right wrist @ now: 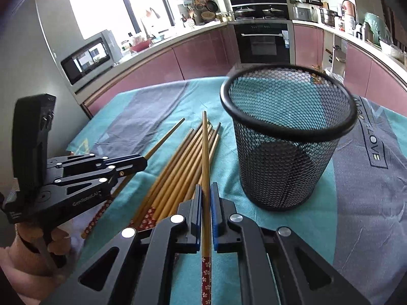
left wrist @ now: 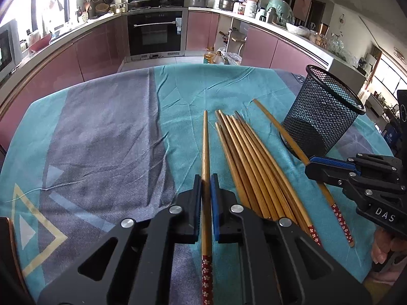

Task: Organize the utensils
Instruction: 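Lift the chopstick with the right gripper and lower it into the mesh cup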

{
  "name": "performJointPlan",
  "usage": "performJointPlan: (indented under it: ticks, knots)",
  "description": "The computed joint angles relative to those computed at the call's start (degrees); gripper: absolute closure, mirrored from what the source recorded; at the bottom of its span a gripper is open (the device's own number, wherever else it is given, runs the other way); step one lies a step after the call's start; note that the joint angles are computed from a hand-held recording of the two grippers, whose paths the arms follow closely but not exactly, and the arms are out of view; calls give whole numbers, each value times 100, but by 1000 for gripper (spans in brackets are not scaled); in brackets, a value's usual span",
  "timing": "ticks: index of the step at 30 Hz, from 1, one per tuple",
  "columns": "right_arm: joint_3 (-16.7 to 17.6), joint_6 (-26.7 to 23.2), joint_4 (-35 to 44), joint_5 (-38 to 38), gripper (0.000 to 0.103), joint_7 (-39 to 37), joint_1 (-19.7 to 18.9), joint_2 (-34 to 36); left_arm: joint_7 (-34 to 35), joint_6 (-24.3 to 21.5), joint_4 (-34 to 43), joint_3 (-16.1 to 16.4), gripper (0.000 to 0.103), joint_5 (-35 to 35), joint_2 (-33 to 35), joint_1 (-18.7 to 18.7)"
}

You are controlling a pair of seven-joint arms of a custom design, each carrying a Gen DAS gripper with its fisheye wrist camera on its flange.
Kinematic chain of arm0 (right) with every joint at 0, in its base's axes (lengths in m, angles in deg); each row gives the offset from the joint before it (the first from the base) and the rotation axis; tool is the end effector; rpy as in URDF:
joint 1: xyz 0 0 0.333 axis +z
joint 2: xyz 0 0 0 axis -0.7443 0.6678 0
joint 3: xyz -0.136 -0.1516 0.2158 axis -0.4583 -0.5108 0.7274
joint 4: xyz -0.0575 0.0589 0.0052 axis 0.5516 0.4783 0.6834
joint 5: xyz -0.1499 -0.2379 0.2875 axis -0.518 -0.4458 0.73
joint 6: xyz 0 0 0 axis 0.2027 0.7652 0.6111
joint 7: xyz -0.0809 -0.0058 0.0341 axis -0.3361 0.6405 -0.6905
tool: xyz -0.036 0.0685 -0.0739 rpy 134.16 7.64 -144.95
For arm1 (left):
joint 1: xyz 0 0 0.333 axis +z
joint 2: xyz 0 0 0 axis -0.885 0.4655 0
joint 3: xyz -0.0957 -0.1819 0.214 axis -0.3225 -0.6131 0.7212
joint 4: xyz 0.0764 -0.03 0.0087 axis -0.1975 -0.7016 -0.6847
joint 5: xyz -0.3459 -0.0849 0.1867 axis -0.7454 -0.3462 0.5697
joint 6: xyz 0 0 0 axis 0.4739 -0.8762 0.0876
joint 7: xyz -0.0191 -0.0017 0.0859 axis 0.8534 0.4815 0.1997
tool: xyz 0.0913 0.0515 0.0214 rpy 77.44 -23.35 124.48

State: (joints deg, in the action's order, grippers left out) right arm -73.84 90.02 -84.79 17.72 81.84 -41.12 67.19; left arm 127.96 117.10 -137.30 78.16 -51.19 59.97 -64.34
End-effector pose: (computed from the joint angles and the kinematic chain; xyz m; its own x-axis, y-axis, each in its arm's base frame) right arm 0.6879 0.1991 0.4394 0.6732 -0.6945 -0.2539 -0.6319 -0.3618 -0.6854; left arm 0.6687 -0.0686 0.4242 0.1082 -0.9879 0.1109 -0.7496 -0.1544 -0.6437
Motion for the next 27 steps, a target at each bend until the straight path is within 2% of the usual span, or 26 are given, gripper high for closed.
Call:
performJointPlan:
  ticks: [5,7,10,12,18,23,27]
  knots:
    - [115,-55,-259,631,97,-635,-188,-342,720,334,-425,-370,95,-765,-445,329]
    - [94,-116,-323,950,97,-902,-251,-466,1302,470,-596,-604,95,-1400,-651,518]
    - [16,-230,-311,1313,97,-1112,-268,-574,2038,653,-772,-763,95,-2181,-948,601]
    - [-48,-385,-259,1537,97,-1223,-304,-604,2762,746,-867,-884,95,-2968,-1146,641]
    - [-179,-505,-159,2032,97,-1564,-321,-711,4291,884,-922,-742,95,-4716,-1646,296]
    - [-244,-623,98,2408,97,-1800,-385,-691,4947,990,-651,-491,95,-5470,-1748,-95]
    - [-253,-577,383,2593,97,-1946,-410,-618,5574,953,-172,-471,95,-6152,-1591,-219]
